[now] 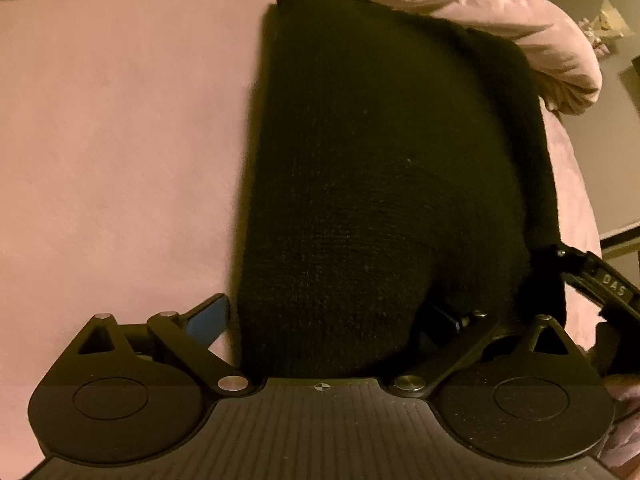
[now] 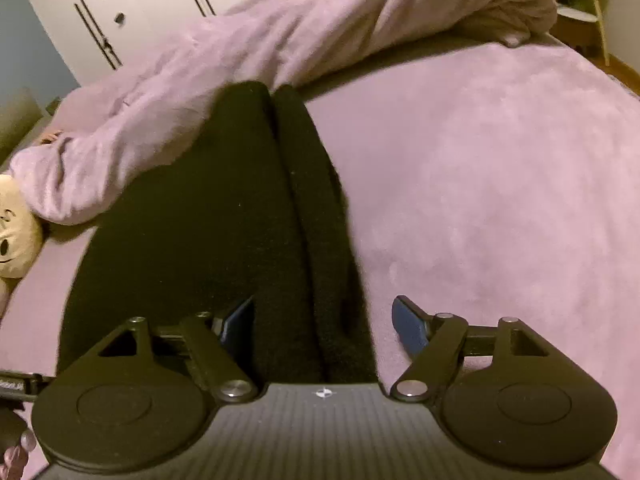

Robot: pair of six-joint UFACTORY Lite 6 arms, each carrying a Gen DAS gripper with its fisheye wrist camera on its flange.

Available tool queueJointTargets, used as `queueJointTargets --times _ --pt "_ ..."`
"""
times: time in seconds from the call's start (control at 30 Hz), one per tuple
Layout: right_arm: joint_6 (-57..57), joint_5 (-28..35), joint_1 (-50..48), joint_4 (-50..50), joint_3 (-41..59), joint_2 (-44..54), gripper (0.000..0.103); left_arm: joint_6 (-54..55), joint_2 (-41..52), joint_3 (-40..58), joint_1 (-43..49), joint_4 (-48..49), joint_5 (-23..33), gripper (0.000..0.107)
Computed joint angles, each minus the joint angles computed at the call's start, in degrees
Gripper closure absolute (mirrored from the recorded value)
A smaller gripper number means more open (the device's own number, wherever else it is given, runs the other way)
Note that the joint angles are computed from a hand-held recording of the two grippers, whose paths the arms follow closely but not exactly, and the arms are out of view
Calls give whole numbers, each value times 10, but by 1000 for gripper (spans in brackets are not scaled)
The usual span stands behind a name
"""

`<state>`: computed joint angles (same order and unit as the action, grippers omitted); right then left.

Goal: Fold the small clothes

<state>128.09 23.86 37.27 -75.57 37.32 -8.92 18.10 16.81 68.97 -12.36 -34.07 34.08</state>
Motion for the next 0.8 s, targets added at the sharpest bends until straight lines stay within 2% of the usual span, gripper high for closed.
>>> queueJointTargets --times 0.23,0.5,0.6,0.7,0.8 --pt "-52 -21 -20 30 34 2 29 -55 7 40 -18 70 18 6" --pt "-139 -69 -63 82 66 25 29 -69 12 72 -20 91 47 6" --pt "-166 -95 -86 100 72 34 29 -7 7 78 14 17 76 6" --pt "-173 -141 -116 100 75 42 29 95 17 90 86 -127 121 6" --pt "-140 -187 -149 58 79 55 28 114 63 126 129 -202 133 6"
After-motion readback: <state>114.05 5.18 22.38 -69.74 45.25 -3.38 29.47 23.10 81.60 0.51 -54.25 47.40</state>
